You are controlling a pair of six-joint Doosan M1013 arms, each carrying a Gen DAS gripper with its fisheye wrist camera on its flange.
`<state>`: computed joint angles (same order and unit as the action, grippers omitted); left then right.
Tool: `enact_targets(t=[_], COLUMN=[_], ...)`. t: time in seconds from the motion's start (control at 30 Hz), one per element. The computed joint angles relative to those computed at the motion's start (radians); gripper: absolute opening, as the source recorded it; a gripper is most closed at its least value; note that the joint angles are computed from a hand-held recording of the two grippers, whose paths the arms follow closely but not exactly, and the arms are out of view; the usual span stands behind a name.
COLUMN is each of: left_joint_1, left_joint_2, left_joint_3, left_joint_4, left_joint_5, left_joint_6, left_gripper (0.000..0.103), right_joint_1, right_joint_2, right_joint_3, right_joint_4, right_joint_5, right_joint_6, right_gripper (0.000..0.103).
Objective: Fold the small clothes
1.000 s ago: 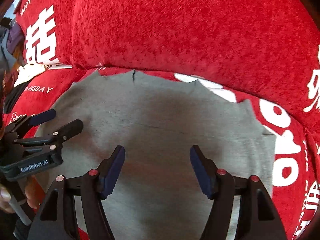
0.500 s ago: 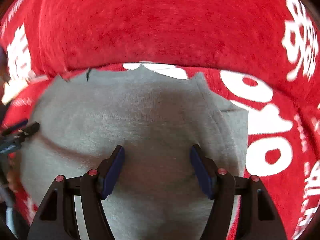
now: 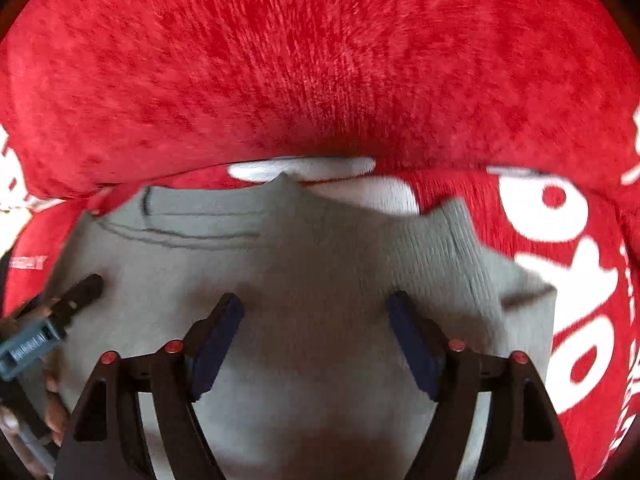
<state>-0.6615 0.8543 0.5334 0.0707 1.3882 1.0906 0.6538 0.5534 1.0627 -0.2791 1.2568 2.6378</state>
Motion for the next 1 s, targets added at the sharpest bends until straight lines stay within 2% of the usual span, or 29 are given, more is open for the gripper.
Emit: enact_targets(t=[0.1, 0.13, 0.2, 0.33, 0.37, 0.43, 0.53, 0.63, 0.67, 0.73, 0.87, 0.93, 1.0], left_joint_1=[-0.003, -0.007, -0.012, -0.030, -0.038, -0.055, -0.084, -0.076, -0.075, -0.077, -0.073, -0.077, -0.098], left_joint_2=[0.013, -0.012, -0.085, -0.235, -0.247, -0.282, -0.322, -0.375, -0.386, -0.403, -0.409, -0.399, -0.379], left_joint_3=[-0.041, -0.005, 0.110, 0.343, 0.366, 0.431, 0.515, 0.602, 0.614, 0.626, 0.616, 0.604, 0.590], left_joint_4=[0.046, 0.079, 0.108, 0.019, 0.012, 0.005, 0.107, 0.072, 0.077, 0.096, 0.016, -0.058, -0.022], left_joint_5=[0.049, 0.022, -0.070, -0.227, -0.238, -0.252, -0.255, -0.281, -0.287, -0.285, -0.320, -0.334, -0.291], left_joint_6=[0.026, 0.026, 0.019, 0.079, 0.097, 0.124, 0.081, 0.063, 0.059, 0.043, 0.015, 0.063, 0.076], left_gripper=[0.100, 0.100, 0.100, 0.100, 0.100, 0.100, 0.100, 0.100, 0.100, 0.100, 0.100, 0.100, 0.100], right_joint_1=[0.002, 0.003, 0.025, 0.087, 0.112, 0.144, 0.186, 0.223, 0.234, 0.246, 0.251, 0.244, 0.235], right_joint_2=[0.036, 0.040, 0.004, -0.055, -0.065, -0.067, -0.072, -0.114, -0.112, -0.123, -0.151, -0.140, -0.118], right_joint_3=[-0.056, -0.070, -0.034, 0.033, 0.049, 0.058, 0.102, 0.180, 0.176, 0.181, 0.185, 0.168, 0.158], right_joint_4=[-0.020, -0.021, -0.072, -0.123, -0.146, -0.169, -0.192, -0.267, -0.273, -0.278, -0.267, -0.233, -0.181], right_joint_5=[0.063, 0.080, 0.036, 0.013, 0.007, 0.043, 0.111, 0.095, 0.136, 0.158, 0.111, 0.099, 0.099], right_joint_6=[-0.046, -0.047, 0.010, 0.069, 0.074, 0.083, 0.119, 0.145, 0.131, 0.151, 0.241, 0.234, 0.192], right_gripper=[0.085, 0.085, 0.085, 0.086, 0.086, 0.086, 0.085, 0.087, 0.087, 0.087, 0.087, 0.087, 0.087])
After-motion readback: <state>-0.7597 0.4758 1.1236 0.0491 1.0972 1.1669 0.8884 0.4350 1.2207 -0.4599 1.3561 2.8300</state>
